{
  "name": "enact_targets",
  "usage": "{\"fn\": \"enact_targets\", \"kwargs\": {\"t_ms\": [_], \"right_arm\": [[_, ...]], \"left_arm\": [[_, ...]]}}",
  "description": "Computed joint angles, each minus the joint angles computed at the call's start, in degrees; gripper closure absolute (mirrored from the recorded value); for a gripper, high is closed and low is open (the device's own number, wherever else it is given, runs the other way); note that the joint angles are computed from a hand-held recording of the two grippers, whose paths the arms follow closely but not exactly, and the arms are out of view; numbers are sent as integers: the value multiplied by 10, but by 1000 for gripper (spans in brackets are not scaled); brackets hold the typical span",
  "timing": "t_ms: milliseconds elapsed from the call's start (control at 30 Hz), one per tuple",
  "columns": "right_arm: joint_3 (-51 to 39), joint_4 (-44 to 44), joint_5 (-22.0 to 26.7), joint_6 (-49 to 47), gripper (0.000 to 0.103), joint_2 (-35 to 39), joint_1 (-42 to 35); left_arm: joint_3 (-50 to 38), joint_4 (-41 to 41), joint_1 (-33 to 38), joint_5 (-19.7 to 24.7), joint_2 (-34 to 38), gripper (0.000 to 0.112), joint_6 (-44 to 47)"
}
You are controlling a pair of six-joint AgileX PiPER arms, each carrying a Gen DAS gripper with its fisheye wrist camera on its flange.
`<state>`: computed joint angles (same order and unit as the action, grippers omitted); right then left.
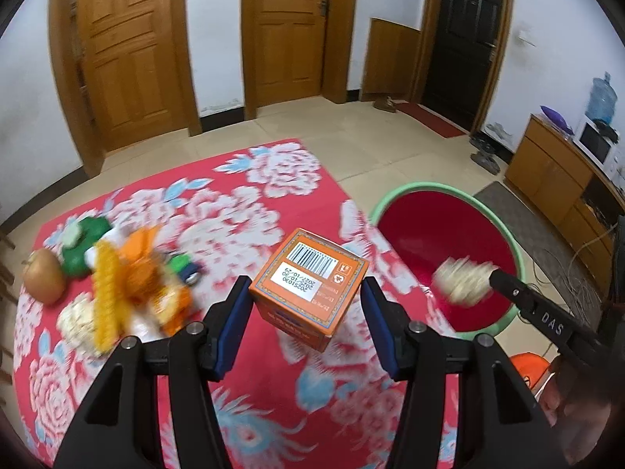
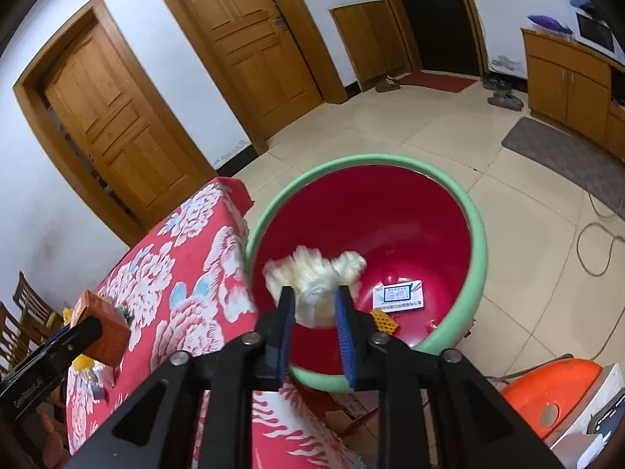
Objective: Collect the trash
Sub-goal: 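Drop the white plastic into the red bucket with the right tool while the left tool carries the orange box, then open the left tool over the red bucket to drop the orange box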
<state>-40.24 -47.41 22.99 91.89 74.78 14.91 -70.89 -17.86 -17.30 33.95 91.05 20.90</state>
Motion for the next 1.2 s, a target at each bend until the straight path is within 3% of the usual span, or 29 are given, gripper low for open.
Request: {"fn": "enact_targets", "kwargs": {"t_ms": [67, 167, 400, 733, 833, 900, 1200], "right_arm": [[10, -1, -10, 3, 66, -6, -8], [21, 16, -14, -12, 65, -17, -23], [58, 19, 11, 0, 48, -77, -31], [105, 23, 26, 21, 43, -141, -48], [113, 27, 30, 20, 41, -152, -53], [116, 29, 30, 19, 40, -156, -55], [108, 45, 36, -1, 38, -163, -49]], "left_arm": [[-10, 8, -15, -3, 11, 55, -9], [-26, 9, -36, -3, 29, 55, -15], [-58, 13, -86, -7, 70, 55, -21], [-115, 50, -146, -7, 131, 55, -53], [-127, 62, -152, -1, 140, 49, -74], [-126, 60, -152, -5, 139, 43, -77], [-96, 54, -138, -4, 107, 43, -79]]}}
